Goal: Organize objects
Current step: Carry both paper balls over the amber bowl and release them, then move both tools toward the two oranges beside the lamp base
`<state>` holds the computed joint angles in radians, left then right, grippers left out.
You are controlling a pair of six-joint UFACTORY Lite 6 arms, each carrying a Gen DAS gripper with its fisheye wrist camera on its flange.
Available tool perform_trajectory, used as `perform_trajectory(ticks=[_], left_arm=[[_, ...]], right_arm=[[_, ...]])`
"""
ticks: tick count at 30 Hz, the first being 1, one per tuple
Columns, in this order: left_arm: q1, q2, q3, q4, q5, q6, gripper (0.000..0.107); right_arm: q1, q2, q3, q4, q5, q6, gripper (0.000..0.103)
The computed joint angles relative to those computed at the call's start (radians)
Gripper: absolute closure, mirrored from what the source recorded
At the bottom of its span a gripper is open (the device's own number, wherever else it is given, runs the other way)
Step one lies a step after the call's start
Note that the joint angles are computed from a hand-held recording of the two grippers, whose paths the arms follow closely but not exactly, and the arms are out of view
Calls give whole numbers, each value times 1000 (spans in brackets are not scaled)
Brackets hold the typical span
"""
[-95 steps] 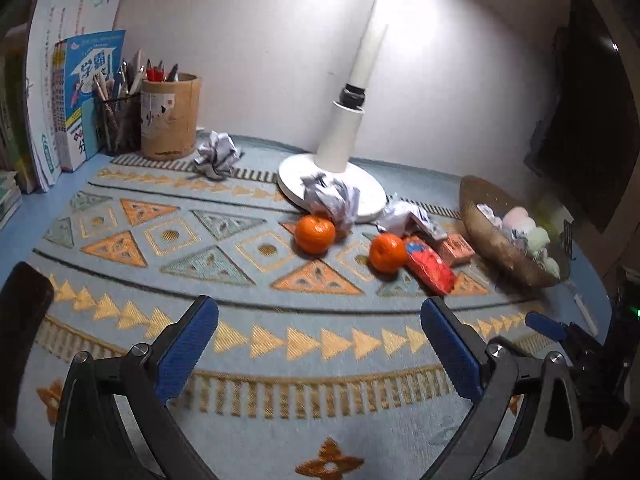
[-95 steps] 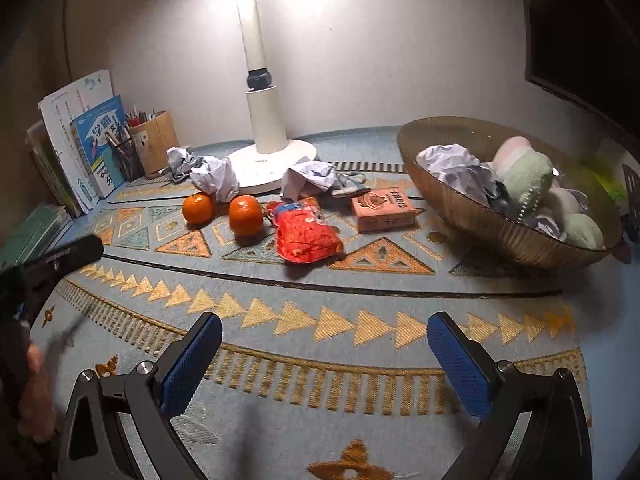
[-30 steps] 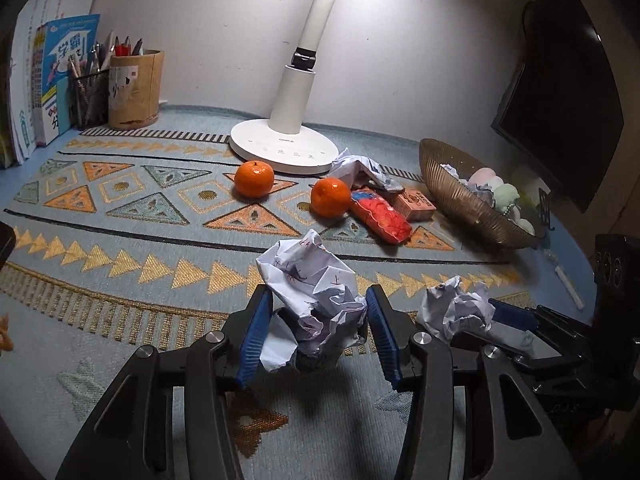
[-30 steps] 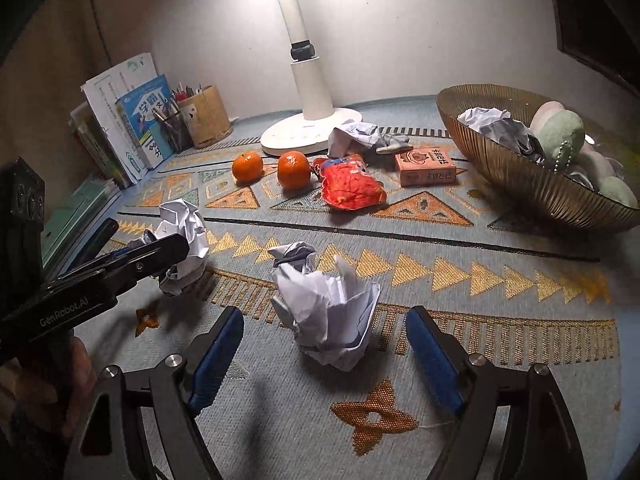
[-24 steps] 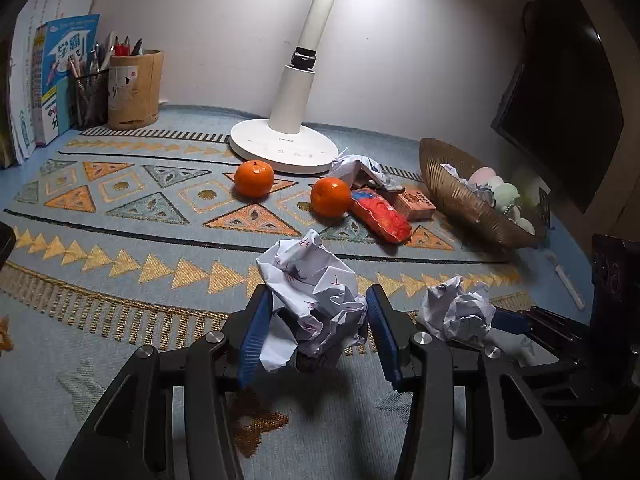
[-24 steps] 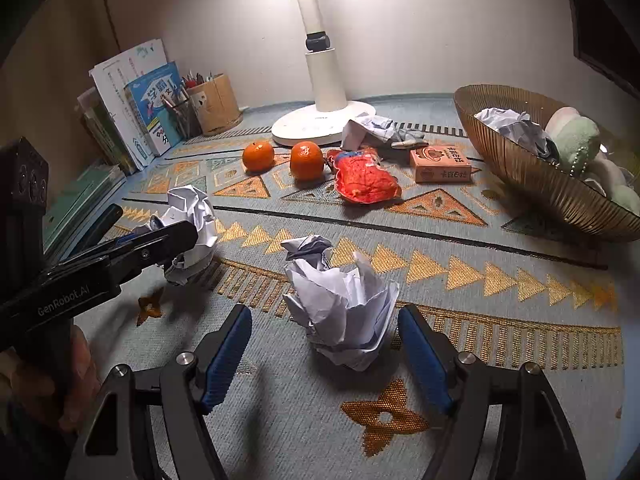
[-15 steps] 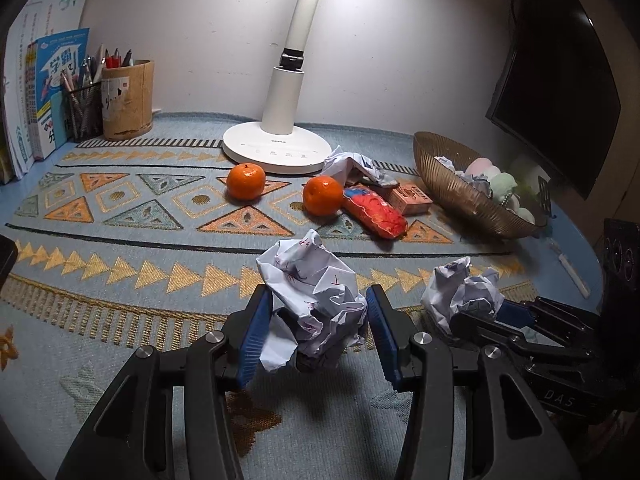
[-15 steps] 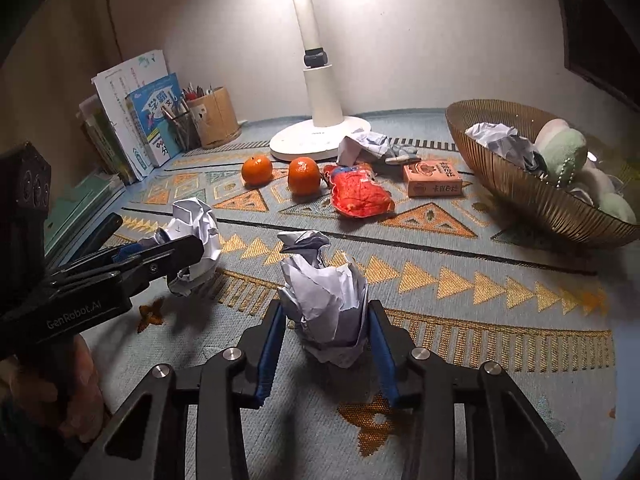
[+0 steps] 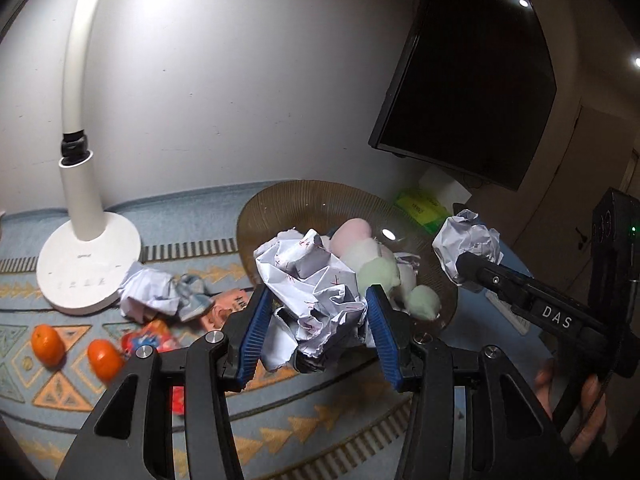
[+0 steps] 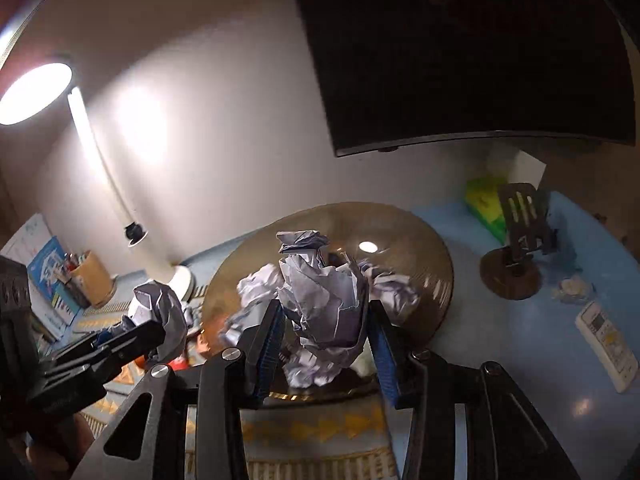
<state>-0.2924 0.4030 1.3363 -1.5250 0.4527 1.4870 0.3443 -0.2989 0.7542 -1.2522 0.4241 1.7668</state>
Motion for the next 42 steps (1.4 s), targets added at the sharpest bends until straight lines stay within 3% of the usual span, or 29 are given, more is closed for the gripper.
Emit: perform_trajectory(ticks=[2, 3, 5, 8, 12, 17, 22, 25, 31, 33, 35, 36, 37, 42], left_arm=[[-40, 98, 131, 19, -38, -32, 56], [-52, 143, 194, 37, -47, -59, 37], [-64, 218, 300, 133, -71, -178, 10], [-23, 209, 284, 137, -17, -210, 10], [91, 16, 8, -38, 70, -15, 9], [303, -281, -383, -121, 167, 166, 8], [556, -488, -669, -167, 189, 351, 6], [692, -480, -728, -178, 216, 434, 6], [754, -360, -754, -326, 179, 664, 6], [756, -357, -745, -315, 195, 654, 6], [738, -364, -754, -355, 169, 679, 6], [735, -363, -754, -349, 162, 675, 6], [734, -371, -758, -345, 161, 672, 6], [712, -410, -795, -414, 135, 746, 6]], right_arm=[[-96, 96, 97, 32, -57, -90, 60], [-141, 144, 147, 86, -96, -175, 53], [-194, 236, 234, 174, -118, -277, 44], [-235, 223, 200, 209, -151, -298, 43], [-217, 78, 26, 147, -204, -194, 42], [41, -71, -118, 19, -94, 58, 40], [362, 67, -60, -107, 46, 312, 38], [485, 234, 24, -189, 79, 443, 38], [557, 524, 149, -320, 101, 615, 38], [566, 555, 176, -270, 125, 558, 38], [582, 554, 167, -296, 165, 590, 28], [584, 561, 176, -271, 180, 572, 17], [588, 572, 189, -245, 194, 550, 15], [594, 583, 211, -222, 200, 504, 14]])
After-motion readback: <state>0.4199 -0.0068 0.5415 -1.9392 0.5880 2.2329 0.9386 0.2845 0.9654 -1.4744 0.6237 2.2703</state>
